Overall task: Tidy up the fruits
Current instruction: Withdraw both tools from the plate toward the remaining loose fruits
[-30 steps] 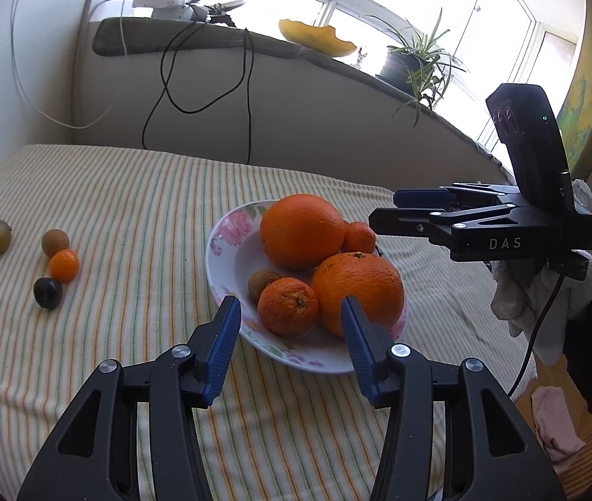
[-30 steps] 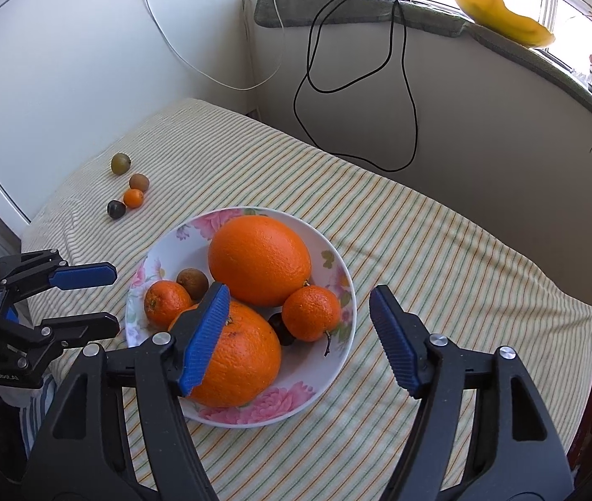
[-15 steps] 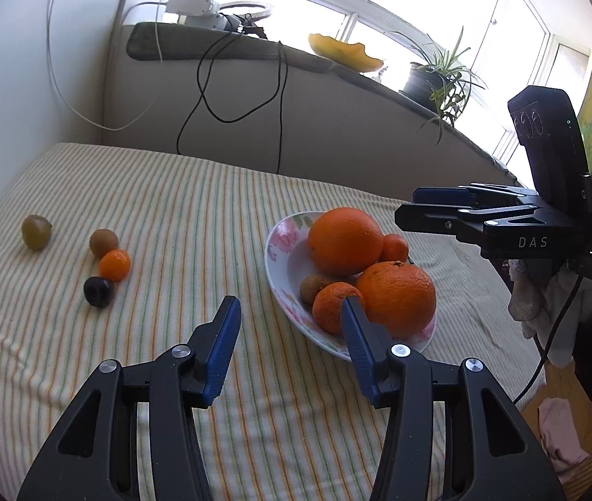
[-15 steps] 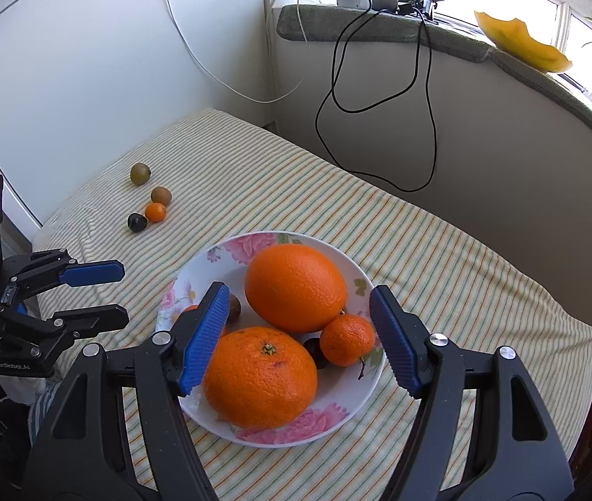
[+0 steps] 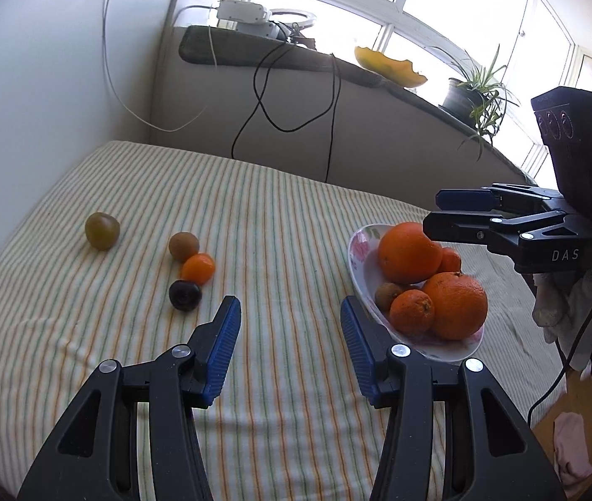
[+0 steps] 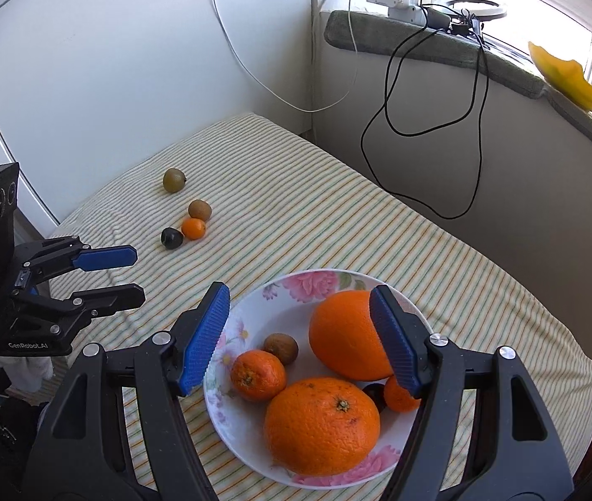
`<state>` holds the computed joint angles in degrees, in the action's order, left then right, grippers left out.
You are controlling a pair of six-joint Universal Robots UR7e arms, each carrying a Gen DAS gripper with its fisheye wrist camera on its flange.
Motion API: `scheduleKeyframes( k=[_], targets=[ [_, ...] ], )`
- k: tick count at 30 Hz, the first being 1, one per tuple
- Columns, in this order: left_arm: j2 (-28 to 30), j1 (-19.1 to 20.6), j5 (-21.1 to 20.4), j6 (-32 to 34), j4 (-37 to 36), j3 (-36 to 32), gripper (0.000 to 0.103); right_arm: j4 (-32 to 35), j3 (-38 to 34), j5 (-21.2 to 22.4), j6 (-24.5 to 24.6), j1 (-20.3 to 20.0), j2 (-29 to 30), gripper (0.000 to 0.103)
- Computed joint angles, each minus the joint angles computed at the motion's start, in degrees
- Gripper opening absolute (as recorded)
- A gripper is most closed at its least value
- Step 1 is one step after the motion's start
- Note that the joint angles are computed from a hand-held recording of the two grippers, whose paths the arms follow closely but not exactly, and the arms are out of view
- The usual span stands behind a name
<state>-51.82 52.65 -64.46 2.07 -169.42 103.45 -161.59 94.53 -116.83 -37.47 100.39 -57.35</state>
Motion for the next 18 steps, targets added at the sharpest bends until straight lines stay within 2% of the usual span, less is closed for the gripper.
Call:
scheduleKeyframes(
  k=[10, 18],
  targets=[
    [-1.0, 2.0, 3.3, 1.5, 0.3, -0.6, 0.049, 2.0, -2.6, -0.4, -1.8, 1.9, 3.8, 0.072],
    [-0.8, 3.3, 3.3, 2.5, 1.7, -1.5, 0.049, 6.5, -6.7, 0.4, -0.8, 2.7, 7.5, 0.072]
  ],
)
